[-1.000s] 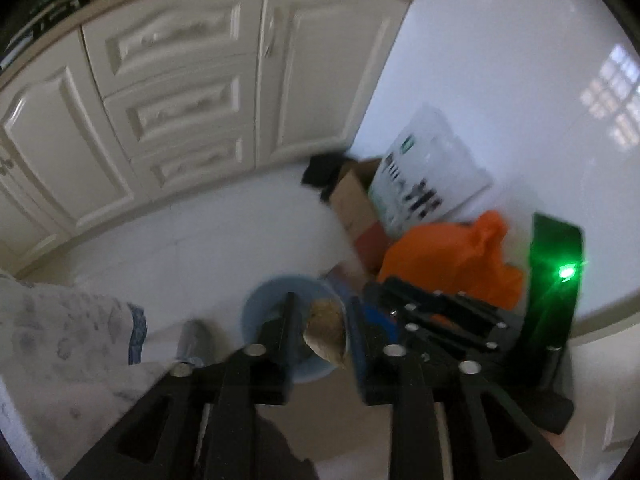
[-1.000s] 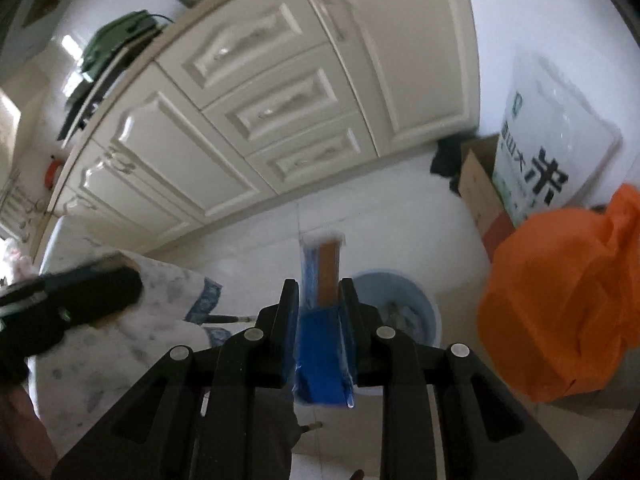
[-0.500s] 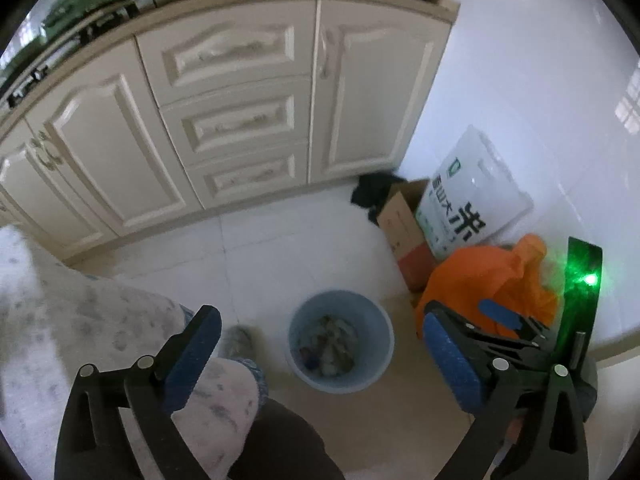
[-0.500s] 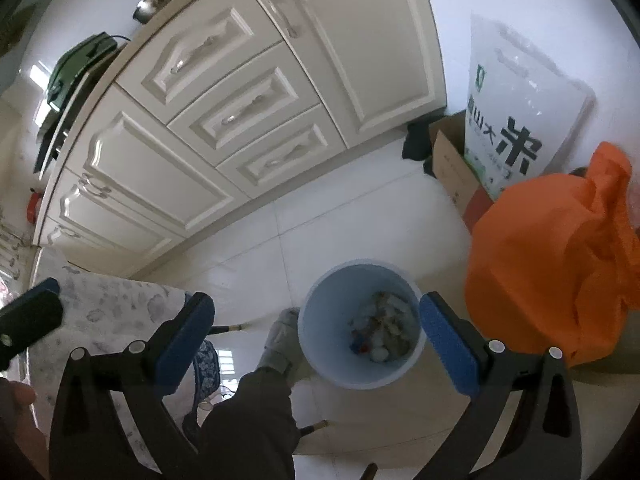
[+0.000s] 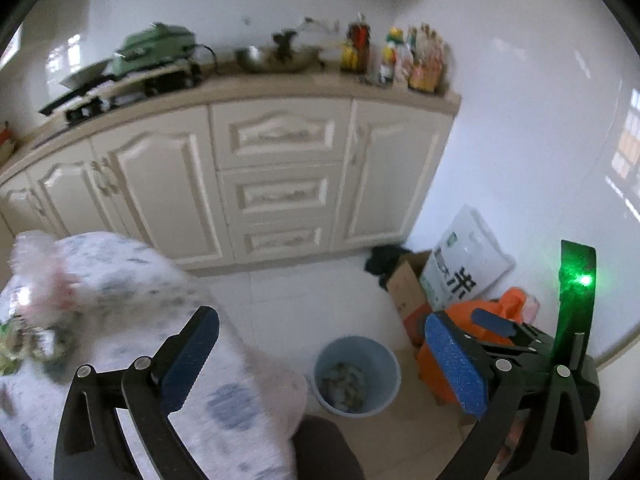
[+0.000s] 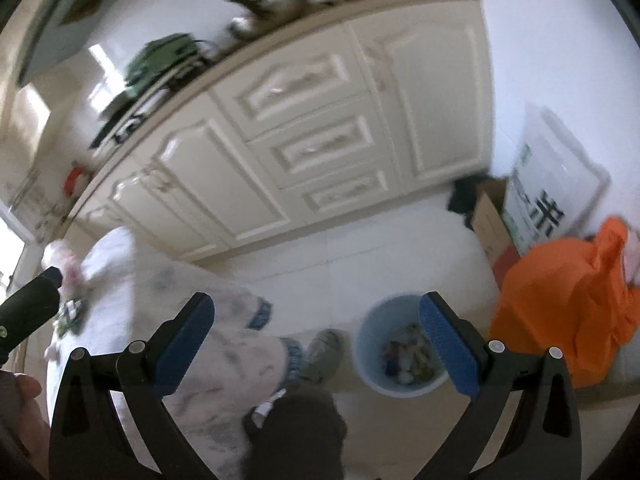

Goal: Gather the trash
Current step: 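Move both open tools back over the trash on the table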

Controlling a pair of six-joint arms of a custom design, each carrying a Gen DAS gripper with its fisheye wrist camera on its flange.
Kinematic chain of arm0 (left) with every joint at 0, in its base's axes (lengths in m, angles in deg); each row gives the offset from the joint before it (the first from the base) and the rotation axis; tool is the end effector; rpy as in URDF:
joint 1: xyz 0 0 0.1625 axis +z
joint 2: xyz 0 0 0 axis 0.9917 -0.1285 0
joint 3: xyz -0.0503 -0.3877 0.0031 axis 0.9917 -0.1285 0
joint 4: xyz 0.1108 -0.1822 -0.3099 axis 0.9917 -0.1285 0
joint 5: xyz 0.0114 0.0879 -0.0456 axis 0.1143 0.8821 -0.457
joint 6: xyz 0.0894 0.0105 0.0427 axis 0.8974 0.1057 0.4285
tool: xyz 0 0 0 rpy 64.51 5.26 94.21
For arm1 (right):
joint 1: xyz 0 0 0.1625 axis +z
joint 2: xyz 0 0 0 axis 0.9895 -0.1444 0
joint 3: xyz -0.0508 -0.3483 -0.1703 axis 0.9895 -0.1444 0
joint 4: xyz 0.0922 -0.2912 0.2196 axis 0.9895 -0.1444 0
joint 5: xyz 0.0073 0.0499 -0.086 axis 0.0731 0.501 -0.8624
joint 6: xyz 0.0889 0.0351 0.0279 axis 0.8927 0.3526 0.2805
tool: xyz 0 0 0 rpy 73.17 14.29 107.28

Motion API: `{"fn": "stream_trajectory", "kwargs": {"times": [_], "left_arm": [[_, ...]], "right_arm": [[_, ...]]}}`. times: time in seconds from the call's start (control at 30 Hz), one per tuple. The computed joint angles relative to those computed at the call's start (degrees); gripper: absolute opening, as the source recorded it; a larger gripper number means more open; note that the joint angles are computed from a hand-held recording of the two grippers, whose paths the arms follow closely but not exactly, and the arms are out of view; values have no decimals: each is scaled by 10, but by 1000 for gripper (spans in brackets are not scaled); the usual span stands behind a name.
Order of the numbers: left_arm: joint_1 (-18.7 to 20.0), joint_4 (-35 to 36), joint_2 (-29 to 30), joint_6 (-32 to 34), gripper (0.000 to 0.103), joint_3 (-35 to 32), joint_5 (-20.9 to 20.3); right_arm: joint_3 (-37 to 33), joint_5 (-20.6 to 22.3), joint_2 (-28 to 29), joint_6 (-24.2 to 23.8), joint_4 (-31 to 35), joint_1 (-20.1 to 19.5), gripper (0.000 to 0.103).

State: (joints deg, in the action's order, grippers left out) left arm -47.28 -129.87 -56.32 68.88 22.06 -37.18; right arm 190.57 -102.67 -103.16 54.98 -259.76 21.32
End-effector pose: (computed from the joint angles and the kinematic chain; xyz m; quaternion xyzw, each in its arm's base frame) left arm -0.4230 -0.5130 0.2575 0.4547 0.8609 -0.1765 0.1451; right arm 0.1573 -0.4081 0.3155 -0.1795 -0.8251 0.4741 0.2496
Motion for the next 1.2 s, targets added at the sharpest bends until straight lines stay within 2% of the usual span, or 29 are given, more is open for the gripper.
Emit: {"fn": "stream_trajectory", "kwargs": {"times": [0.23,0.5,0.73,0.97,1.1,1.2], "left_arm": [[13,-40,-136,11,102,83,45],[16,-84,-269,5,102,170,104],[-3,-99,-381,-1,102,239,187],[-20,-87,-469,-38,102,301,270],[-3,-64,-486,-54,102,309,286],[21,-63,-482,-50,102,308,283]], "right_arm": [[-90,-19,90,-28,9,86,103],[-197,-10,193,-69,33,149,103],[-302,-6,284,-118,61,195,103],[-395,1,363,-182,86,219,103],[-435,5,395,-201,110,220,103],[-464,2,418,-194,146,216,103]]}}
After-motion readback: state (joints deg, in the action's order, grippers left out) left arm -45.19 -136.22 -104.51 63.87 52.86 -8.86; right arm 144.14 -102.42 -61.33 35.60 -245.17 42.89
